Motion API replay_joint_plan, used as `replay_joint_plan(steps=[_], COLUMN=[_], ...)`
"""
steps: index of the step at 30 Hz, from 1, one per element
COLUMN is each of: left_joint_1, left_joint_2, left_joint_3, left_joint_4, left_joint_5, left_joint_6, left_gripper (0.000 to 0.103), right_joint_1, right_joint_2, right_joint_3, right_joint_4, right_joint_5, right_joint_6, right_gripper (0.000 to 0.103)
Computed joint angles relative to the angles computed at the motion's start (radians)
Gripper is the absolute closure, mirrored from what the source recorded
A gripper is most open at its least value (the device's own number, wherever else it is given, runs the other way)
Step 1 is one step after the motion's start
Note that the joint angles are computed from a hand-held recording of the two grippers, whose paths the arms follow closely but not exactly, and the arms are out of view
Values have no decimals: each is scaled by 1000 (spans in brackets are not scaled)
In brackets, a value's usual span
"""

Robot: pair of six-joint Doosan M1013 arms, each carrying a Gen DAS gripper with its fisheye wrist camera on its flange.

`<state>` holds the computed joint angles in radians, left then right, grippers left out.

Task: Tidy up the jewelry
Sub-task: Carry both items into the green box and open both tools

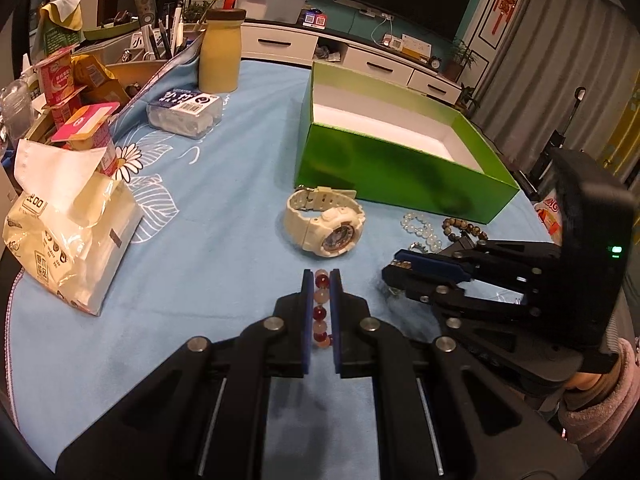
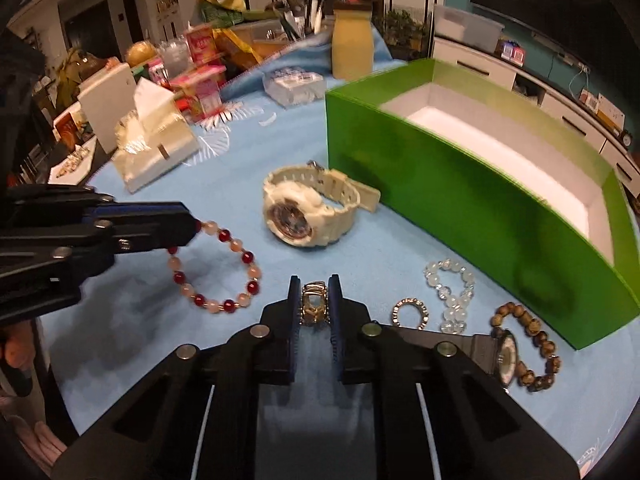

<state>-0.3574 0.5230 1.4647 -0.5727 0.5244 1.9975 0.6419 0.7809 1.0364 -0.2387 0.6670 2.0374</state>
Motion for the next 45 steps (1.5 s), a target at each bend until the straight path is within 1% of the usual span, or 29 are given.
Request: replay_joint_plan(steps=[3,7,14,16,20,27,31,38,45], left_joint_1=[-2,-4,-1,2,-1,-10,-9,-25,-42], left_joint_2=[-7,-18,-37,-42,-49,-39,-14,24,83], left_joint_3=[2,3,-1,-4,-7,-34,-83,-180,-301], left_joint_4=[-16,-36,-94,-108,-97,-87,-114,-110,-66], left_joint_5=[-8,-14,-4,-1,-9,2,37,55,105], left_joint_6=[23,52,98,103,93,85,88,92,52], left_gripper=[96,96,96,96,96,96,96,96,96], right_joint_1=[3,4,1,2,1,-10,-16,-33,-65], right_joint_2=[-33,-68,-139,-155,-188,-226,-237,-242,-232], right_joint_3=[43,91,194,215,266,322,330,323,297], right_joint_4=[-28,-60,-170,-219,-324,-440,-496,-562,-562], right_joint_5=[-49,-87,-155,-162,-178,-184,-185,-185,-199], right_joint_6=[45,109,292,354,499,657,709,747,737], right_gripper=[90,90,90,90,90,90,90,90,90])
